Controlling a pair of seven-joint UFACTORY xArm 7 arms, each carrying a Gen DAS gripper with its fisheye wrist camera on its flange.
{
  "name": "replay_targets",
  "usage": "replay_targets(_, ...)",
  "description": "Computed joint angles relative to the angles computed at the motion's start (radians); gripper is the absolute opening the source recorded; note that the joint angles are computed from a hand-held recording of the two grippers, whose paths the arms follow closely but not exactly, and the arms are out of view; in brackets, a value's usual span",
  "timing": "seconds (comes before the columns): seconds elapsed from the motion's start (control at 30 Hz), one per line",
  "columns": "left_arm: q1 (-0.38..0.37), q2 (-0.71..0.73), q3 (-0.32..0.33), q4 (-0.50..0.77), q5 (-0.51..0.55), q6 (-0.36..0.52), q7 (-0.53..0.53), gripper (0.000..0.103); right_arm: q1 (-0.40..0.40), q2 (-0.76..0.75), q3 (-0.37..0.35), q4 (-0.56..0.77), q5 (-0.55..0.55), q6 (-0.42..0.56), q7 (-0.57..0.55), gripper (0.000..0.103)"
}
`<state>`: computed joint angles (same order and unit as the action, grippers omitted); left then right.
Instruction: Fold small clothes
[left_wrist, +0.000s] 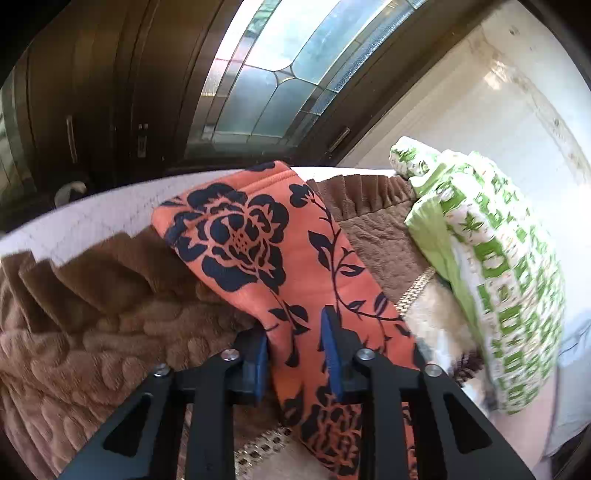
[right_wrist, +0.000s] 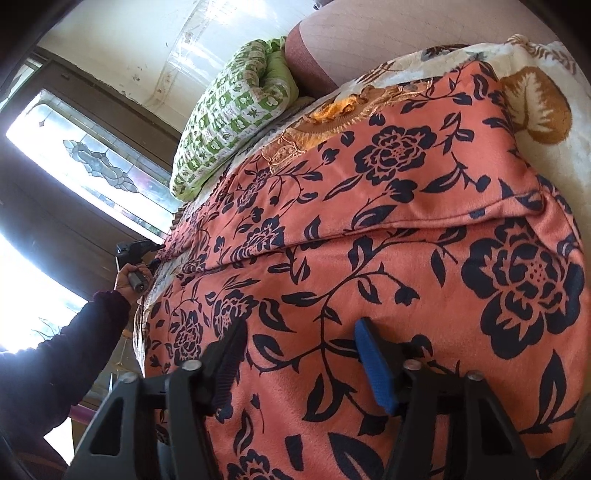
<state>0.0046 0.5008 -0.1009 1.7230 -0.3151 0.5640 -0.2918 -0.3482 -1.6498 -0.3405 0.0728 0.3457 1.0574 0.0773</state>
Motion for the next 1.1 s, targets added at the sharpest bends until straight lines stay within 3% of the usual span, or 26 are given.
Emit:
replay_targets(0.07, -0.006, 0.002, 0.004, -0.003, 0.007, -0.011, -0.005, 0.025, 0.004, 0.009, 0.002, 0.001, -0.001, -0.008, -0.005, 0.049)
replay_targets(0.23, -0.049, 0.021, 0.042, 0.043, 0.084, 0.025, -0.093, 0.027, 0.017, 0.019, 0.013, 0.006, -0.002, -0.016, -0.010, 0.049)
replay_targets(0.3, -0.064, 0.002, 0.050, 0.028, 0.121, 0.010, -0.104, 0.008, 0.013, 0.015, 0.018, 0.009, -0.006, -0.022, -0.007, 0.049)
replay_targets(0.33, -0.064, -0.011, 0.046, 0.015, 0.128, -0.006, -0.098, 0.007, 0.010, 0.013, 0.015, 0.009, -0.008, -0.023, -0.007, 0.049)
replay_targets(0.47, -0.067, -0.078, 0.024, -0.027, 0.149, -0.044, -0.036, 0.006, 0.002, 0.011, 0.010, 0.017, -0.012, -0.037, -0.001, 0.049)
replay_targets(0.7, -0.114, -0.245, -0.048, -0.124, 0.124, -0.077, 0.205, 0.005, 0.003, 0.011, 0.019, 0.049, -0.026, -0.075, 0.017, 0.049)
replay_targets(0.87, -0.228, -0.361, -0.087, -0.199, 0.118, -0.092, 0.296, 0.005, -0.005, 0.020, 0.002, 0.080, -0.046, -0.114, 0.022, 0.049)
replay_targets(1.1, -0.435, -0.420, -0.162, -0.238, 0.165, -0.093, 0.280, 0.005, -0.100, 0.034, -0.091, 0.125, -0.069, -0.115, 0.057, 0.049)
